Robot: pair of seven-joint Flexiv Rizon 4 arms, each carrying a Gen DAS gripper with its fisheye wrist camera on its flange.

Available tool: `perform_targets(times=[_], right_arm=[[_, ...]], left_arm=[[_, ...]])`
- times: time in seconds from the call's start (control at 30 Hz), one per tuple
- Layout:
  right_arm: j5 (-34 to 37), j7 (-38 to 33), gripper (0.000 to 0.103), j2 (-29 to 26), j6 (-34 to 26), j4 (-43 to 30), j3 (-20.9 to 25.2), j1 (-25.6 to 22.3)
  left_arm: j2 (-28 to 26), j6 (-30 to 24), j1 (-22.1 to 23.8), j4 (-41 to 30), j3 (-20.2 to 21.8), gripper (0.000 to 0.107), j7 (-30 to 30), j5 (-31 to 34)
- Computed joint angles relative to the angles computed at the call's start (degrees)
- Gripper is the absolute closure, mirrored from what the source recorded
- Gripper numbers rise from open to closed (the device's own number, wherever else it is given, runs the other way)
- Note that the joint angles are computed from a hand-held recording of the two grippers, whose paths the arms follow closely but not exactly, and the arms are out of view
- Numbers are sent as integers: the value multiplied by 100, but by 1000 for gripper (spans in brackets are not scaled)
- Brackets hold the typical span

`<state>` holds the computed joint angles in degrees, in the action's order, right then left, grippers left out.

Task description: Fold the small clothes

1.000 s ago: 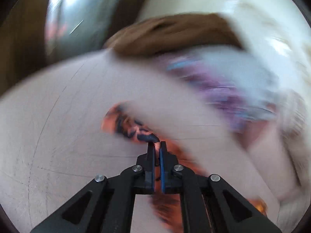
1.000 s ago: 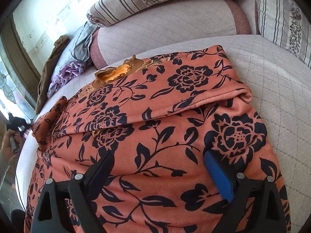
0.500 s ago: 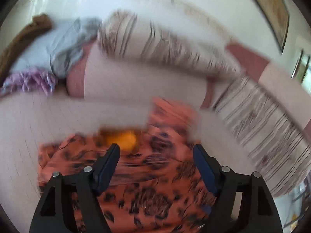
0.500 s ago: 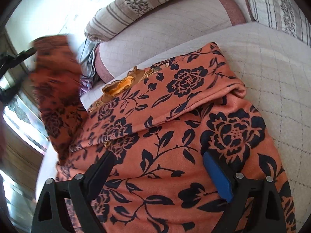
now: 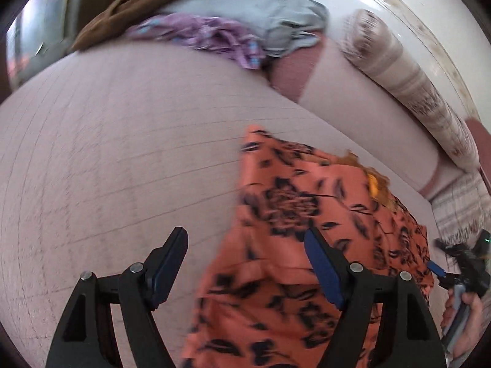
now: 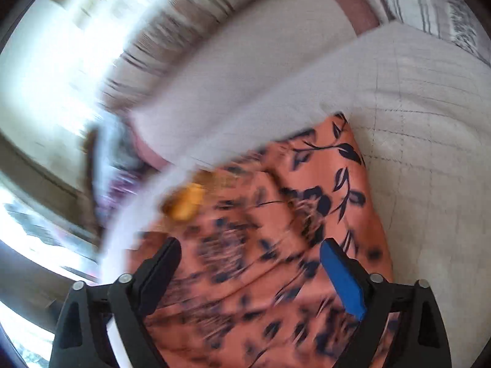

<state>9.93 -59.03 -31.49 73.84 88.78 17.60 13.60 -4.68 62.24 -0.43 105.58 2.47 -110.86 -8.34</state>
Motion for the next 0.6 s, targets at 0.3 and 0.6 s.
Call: perform_targets(times=[0.3,0.6], right_arm=[[-2036,506,92,151,-1509,-388,-1222,1156],[-1844,1166,33,499,-618,888,-994,821]], left_arm=[[212,567,71,459,25,28,328,-466],[-265,-329,-37,-571,-6,28,217,481]])
